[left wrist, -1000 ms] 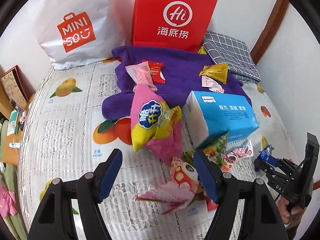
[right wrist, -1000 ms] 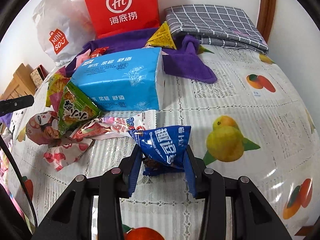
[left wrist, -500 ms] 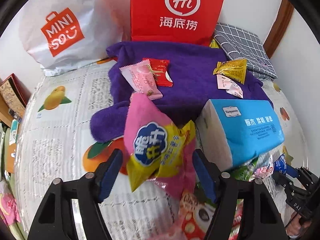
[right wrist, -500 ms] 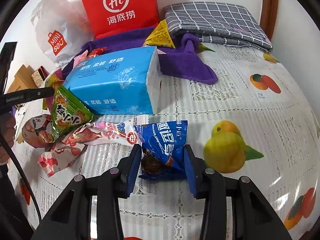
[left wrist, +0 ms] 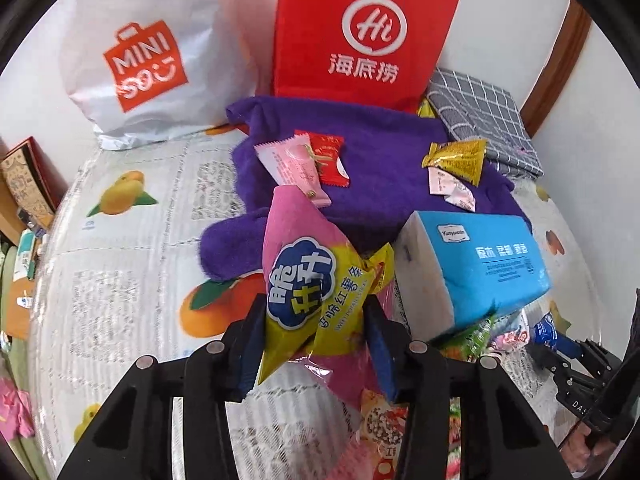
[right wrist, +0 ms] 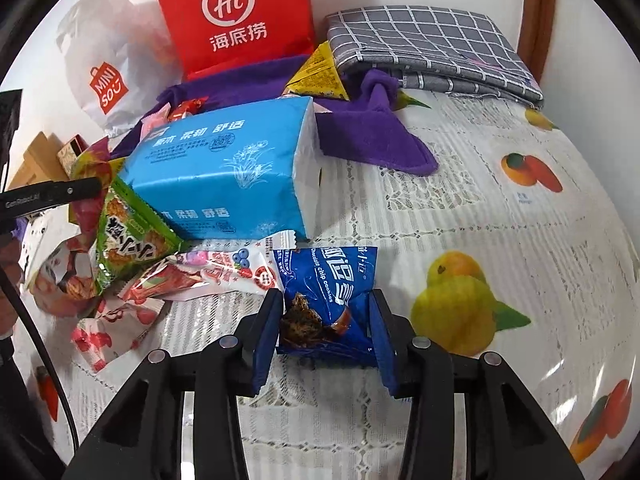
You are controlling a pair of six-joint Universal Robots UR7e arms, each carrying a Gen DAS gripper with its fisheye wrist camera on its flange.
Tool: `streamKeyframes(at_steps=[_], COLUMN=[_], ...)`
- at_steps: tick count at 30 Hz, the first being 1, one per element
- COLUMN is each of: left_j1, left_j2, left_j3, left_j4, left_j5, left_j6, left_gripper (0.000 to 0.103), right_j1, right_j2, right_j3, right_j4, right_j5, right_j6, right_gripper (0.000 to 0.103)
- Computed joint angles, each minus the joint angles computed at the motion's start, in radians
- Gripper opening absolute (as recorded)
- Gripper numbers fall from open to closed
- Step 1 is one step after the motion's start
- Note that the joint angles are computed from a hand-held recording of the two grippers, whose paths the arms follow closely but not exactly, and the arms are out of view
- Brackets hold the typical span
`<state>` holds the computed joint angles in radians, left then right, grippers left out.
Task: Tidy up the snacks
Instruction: 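Carry the chips bag with the left tool while the right tool carries the blue packet to the towel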
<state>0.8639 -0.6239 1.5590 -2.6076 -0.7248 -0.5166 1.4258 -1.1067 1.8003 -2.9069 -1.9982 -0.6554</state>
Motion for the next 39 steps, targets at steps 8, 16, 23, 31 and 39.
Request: streamKeyframes(at_steps=[8,16,23,31,39], left_j1=[-0.048,-0.093,-0.133,-0.155,-0.157], left_j2=[-0.071,-0.131,-0.125,-0.093,-0.043], left_j3=[0.085,0.155,0.153,0.093,0.0], left_j4=[-0.024,-0.056,-0.072,-0.078,-0.087], left_j5=[0.039,0.037,0.004,-0.037,-0.049], left_j6=[-0.037,-0.072,-0.063,-0.037,0.009], left_gripper=[0.044,0.044,0.044,0.044,0.044], right_j1=[0.017,0.052,0.095,0.144,0.173], right_j2=[-0.067,-0.119,-0.147,-0.168,-0.146], right_j3=[0.055,0.091,0.098,0.081,-0.007], right_j4=[-0.004,-0.009,0.03,0.017,0.057], right_j5=[0.023,0.052,0.077,0.088,0.131], right_j6=[0.016,0.017,0.034,0.003,0.01], right_gripper=[0.043,0.043,0.042,0.042,0.042])
